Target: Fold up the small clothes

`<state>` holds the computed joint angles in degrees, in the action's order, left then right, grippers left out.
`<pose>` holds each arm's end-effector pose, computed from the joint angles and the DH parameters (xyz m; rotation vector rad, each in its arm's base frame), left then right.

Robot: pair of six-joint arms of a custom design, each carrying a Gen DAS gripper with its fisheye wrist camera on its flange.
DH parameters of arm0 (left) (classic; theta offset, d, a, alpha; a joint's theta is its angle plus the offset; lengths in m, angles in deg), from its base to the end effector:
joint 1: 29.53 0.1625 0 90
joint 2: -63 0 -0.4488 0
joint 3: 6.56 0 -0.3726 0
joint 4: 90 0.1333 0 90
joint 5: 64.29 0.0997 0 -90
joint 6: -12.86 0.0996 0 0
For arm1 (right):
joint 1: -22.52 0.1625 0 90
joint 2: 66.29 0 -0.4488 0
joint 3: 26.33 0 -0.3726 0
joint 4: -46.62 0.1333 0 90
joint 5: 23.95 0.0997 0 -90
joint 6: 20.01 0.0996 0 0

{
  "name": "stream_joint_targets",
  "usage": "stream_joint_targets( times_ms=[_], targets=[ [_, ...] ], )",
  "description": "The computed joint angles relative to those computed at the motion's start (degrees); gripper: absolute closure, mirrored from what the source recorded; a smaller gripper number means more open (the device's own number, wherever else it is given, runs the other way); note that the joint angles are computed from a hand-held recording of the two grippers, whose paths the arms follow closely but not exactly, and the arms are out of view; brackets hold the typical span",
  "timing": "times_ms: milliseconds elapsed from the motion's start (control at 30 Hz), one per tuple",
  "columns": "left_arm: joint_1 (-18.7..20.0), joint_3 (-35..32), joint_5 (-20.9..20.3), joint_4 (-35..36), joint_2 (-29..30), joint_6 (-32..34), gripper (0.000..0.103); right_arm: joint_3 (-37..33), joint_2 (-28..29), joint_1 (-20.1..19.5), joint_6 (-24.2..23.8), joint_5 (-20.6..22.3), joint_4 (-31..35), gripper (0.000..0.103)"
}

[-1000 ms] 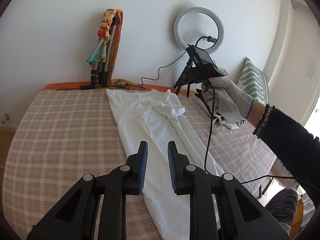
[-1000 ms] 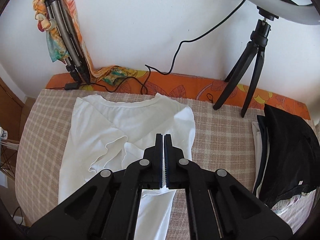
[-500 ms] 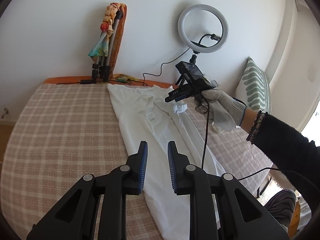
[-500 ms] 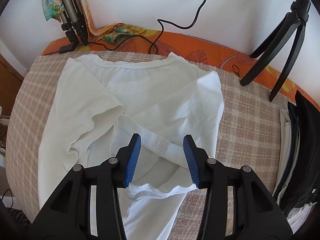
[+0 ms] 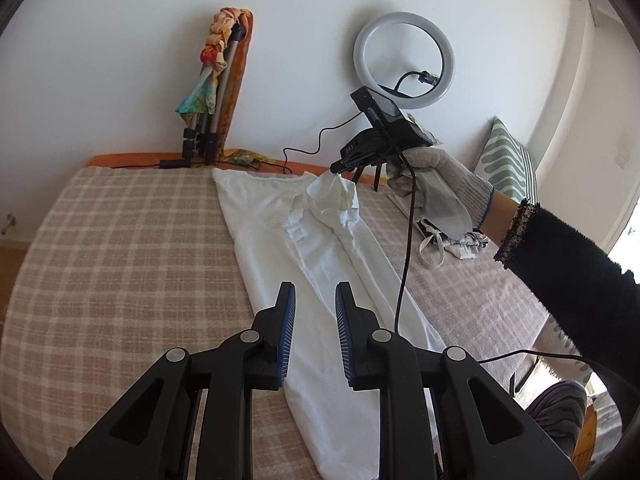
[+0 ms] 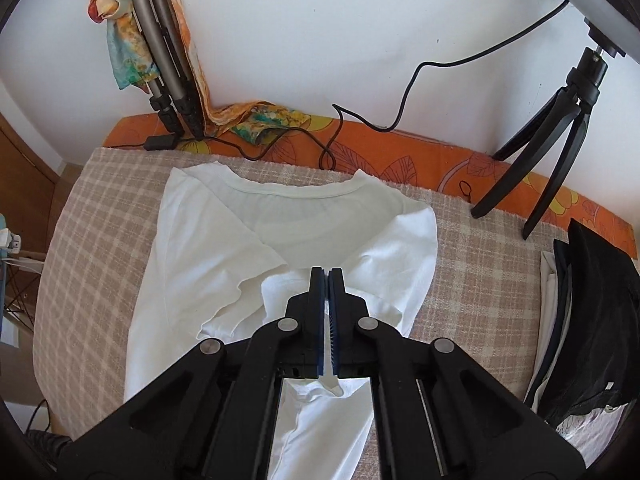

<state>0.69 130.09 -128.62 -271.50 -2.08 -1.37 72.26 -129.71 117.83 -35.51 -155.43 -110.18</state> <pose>-0.2838 -0.3695 0.1656 1.0100 2.7038 -0.8001 0.1253 -0.6205 0.3380 0.1741 -2.3241 0.5759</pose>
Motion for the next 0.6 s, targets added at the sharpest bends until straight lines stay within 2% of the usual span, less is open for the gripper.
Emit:
stream_joint_targets(
  times_ms=[67,167,267,333,400,600],
  targets=[
    [-0.1,0.0,0.3,0.1,0.0,0.1,0.084,-1.9,2.0,0.3,1.2,1.3,1.5,0.100],
    [-0.5,0.2,1.2,0.0,0.1,0.0,0.084,-4.5,5.2,-0.1,1.4,7.5,4.1,0.100],
    [-0.6,0.2,2.4,-0.1,0.2,0.0,0.084,-6.0,6.6,0.9,2.6,9.1,4.8,0.099],
    [-0.6,0.3,2.8,-0.3,0.0,0.1,0.084,-4.5,4.3,1.0,3.0,13.0,3.5,0.092],
    [-0.5,0.4,2.7,-0.3,-0.1,0.0,0.084,-1.8,1.3,1.7,2.3,13.4,0.8,0.070],
    [-0.6,0.7,1.8,0.2,0.2,-0.1,0.084,10.8,-11.4,2.3,2.3,12.5,-2.8,0.067]
  ],
)
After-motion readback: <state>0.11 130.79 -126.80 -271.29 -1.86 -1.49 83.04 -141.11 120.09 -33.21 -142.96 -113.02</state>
